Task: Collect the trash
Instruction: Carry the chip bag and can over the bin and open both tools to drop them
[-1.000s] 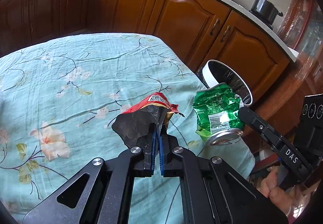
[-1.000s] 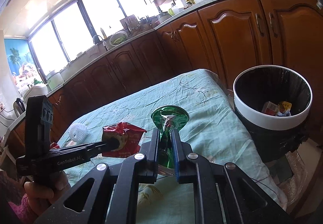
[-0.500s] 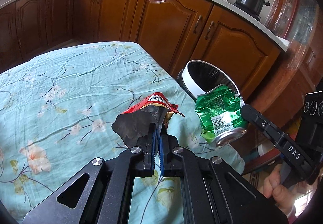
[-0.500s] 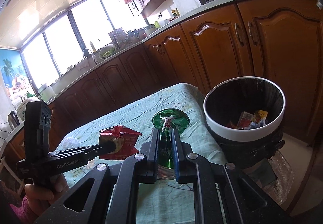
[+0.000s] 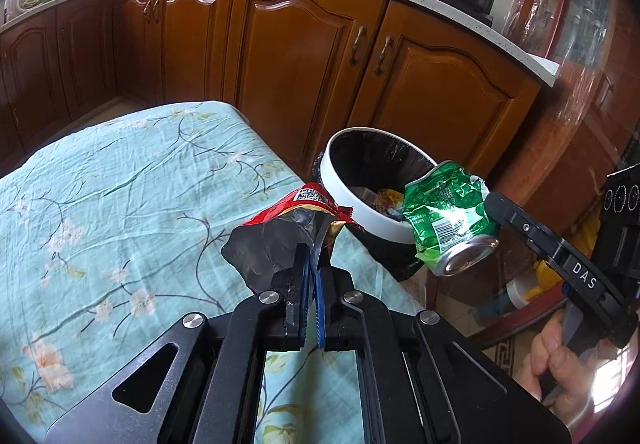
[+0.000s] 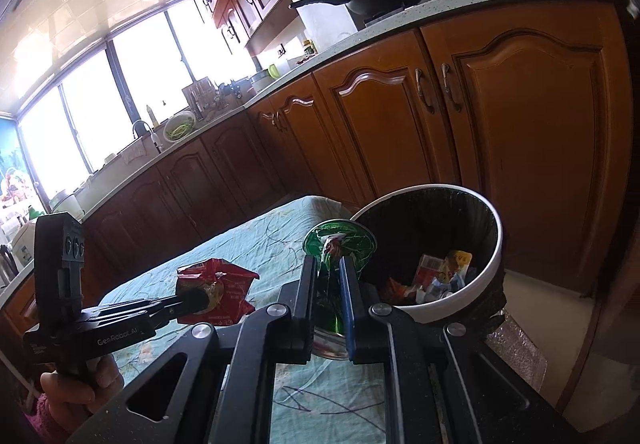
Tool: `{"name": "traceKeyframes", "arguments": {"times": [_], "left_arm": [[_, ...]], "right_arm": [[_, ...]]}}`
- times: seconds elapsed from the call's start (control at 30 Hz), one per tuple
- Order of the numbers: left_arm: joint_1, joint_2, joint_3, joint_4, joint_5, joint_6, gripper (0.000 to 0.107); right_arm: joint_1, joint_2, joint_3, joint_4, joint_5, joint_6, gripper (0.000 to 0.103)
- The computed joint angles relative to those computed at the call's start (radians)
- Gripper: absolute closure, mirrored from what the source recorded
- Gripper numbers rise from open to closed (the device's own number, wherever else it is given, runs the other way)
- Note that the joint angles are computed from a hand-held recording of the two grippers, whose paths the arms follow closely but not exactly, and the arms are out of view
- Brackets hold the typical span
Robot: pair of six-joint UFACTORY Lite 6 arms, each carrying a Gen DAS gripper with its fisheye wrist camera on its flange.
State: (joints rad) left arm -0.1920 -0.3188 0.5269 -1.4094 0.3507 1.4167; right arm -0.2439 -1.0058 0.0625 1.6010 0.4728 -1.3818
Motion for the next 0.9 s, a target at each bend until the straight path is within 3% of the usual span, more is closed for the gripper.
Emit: {"name": "traceKeyframes", "arguments": {"times": [0.5, 0.9], "left_arm": [[-0.226, 0.280, 0.311, 0.001, -0.113, -0.080, 0.105], [-0.330, 0.587, 0.654, 0.345, -0.129, -0.447, 0.105]], "right_arm": [[-0.216, 0.434, 0.185, 0.254, 0.124, -0.423, 0.093], [-0.197, 0.754, 0.349, 0.407, 0.117, -0.603, 0.093]]}}
